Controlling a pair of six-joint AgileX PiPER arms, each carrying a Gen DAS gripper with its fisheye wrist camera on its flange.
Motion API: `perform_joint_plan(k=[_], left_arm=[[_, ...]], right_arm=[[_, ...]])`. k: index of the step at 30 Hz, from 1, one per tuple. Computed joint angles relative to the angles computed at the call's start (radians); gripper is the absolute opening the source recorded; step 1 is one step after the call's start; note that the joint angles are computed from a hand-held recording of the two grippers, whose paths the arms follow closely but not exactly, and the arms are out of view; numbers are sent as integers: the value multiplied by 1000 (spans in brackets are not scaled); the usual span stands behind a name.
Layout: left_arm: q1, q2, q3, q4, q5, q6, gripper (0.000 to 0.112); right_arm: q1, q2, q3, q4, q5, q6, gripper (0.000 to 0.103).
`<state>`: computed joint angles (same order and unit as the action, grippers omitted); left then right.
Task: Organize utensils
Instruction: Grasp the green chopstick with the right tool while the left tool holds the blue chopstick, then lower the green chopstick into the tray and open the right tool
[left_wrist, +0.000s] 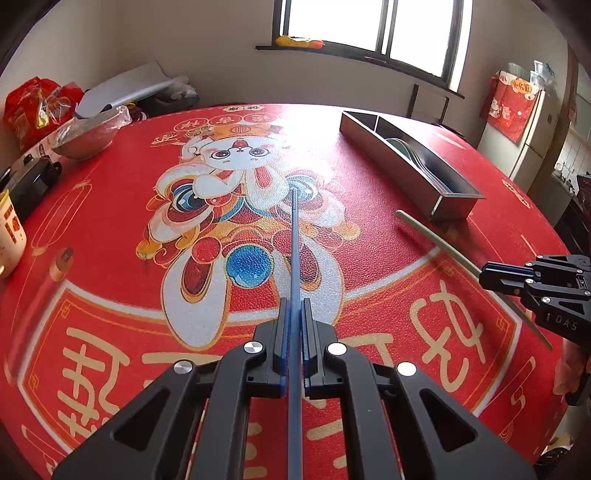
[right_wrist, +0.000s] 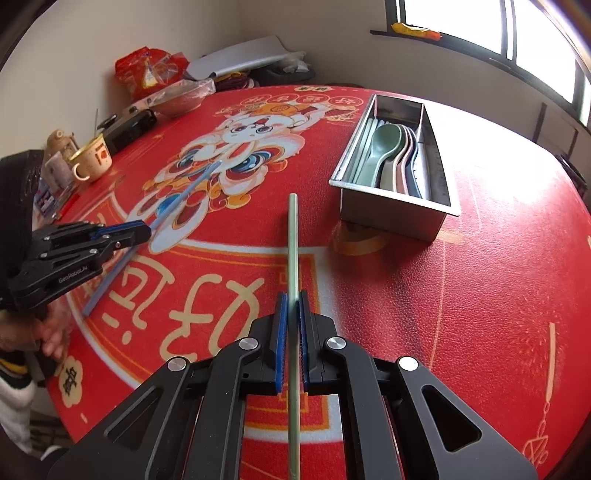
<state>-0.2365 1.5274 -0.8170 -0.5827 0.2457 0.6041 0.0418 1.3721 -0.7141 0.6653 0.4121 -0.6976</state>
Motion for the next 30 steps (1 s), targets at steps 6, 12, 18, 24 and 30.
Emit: perform_joint_plan(k=[6, 12, 18, 24, 30], left_arm=[[28, 1, -1, -94, 17, 73, 6], [36, 7, -6, -110, 26, 87, 6], [38, 8, -6, -106, 27, 82, 6], [41, 11, -9, -105, 28, 78, 6], [51, 13, -10, -136, 41, 108, 6]], right_arm=[[-103, -28, -50, 143, 94, -113, 6], [-163, 41, -195, 116, 130, -32, 6], [-174, 264, -473, 2, 191, 209, 6], [-141, 492, -753, -131, 261, 479, 6], [-131, 616, -903, -142, 310, 596, 6]])
